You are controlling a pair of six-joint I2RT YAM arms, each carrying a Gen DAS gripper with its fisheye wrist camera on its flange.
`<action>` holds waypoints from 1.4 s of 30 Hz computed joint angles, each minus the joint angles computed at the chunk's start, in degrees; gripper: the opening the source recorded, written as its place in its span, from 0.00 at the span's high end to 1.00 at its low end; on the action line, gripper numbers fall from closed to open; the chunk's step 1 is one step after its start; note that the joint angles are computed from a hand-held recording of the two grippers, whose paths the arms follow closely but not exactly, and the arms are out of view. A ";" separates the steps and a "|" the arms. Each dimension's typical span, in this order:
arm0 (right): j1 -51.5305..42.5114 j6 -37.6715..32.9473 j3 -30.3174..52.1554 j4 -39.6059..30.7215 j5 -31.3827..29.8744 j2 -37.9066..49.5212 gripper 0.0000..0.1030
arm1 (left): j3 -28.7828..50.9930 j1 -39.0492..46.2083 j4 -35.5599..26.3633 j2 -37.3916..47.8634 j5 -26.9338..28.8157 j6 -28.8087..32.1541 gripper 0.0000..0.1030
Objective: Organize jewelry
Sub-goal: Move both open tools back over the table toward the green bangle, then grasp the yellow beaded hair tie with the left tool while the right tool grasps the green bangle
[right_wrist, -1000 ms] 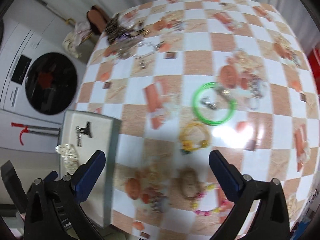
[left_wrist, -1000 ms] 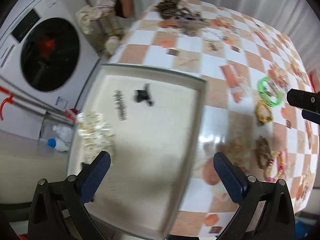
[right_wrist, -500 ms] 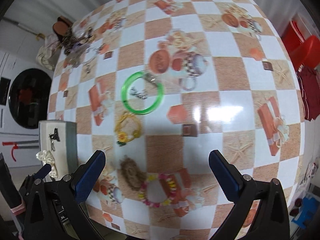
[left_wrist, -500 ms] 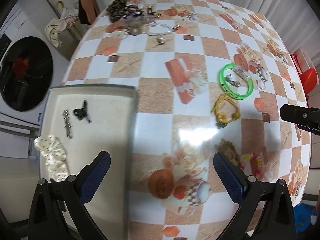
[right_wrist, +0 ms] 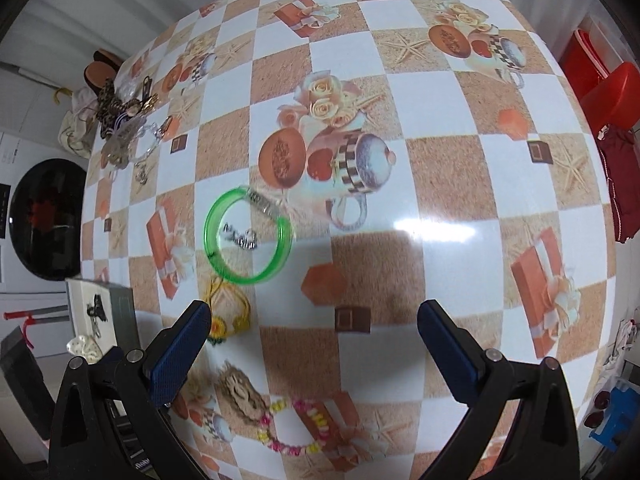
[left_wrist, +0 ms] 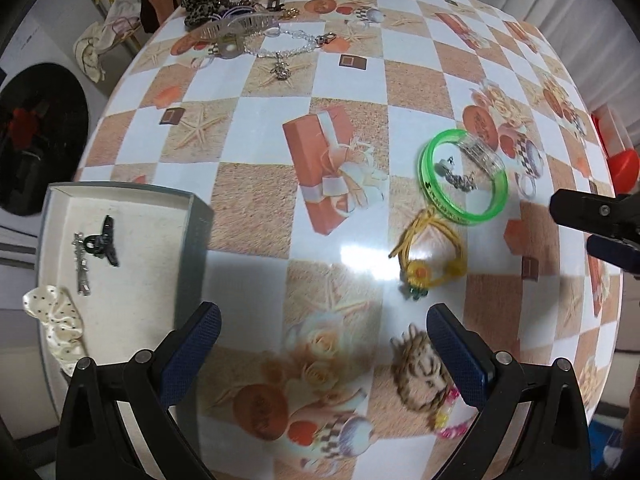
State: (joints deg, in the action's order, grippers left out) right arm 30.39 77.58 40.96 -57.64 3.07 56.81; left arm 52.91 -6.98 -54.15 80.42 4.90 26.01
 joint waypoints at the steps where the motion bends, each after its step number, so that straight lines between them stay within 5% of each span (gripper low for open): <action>1: -1.20 -1.05 -0.26 0.76 -0.45 0.50 0.08 | -0.10 -0.47 0.53 0.59 0.13 -0.82 0.00; 6: -5.98 -5.24 -1.50 4.96 -2.39 4.15 0.29 | -0.63 -2.91 2.79 2.63 0.63 -2.84 0.06; 8: -7.78 -7.32 -1.97 7.33 -3.33 6.07 0.33 | -0.91 -4.02 3.64 3.31 0.69 -3.41 0.17; 21: -9.99 -17.35 2.02 10.77 -1.11 17.56 0.65 | -3.49 -10.25 8.89 5.46 -0.62 -6.58 0.23; 24: -9.35 -18.27 3.16 10.19 -0.11 19.10 0.79 | -4.21 -12.51 9.49 4.23 -0.83 -7.15 0.35; 26: -9.06 -18.70 3.51 9.98 0.31 19.74 0.92 | -4.43 -13.31 9.45 3.55 -0.28 -6.68 0.54; 29: -9.09 -18.59 3.65 10.50 0.33 20.12 0.92 | -3.68 -13.79 8.64 3.80 0.89 -6.92 0.91; 42: -8.83 -14.01 -0.94 6.47 0.15 6.18 0.92 | 1.75 -5.68 -0.54 3.19 10.31 -3.41 0.92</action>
State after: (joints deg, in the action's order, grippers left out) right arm 21.56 63.57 40.02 -51.18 3.21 62.99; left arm 54.65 -12.67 -54.69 83.61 15.21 22.59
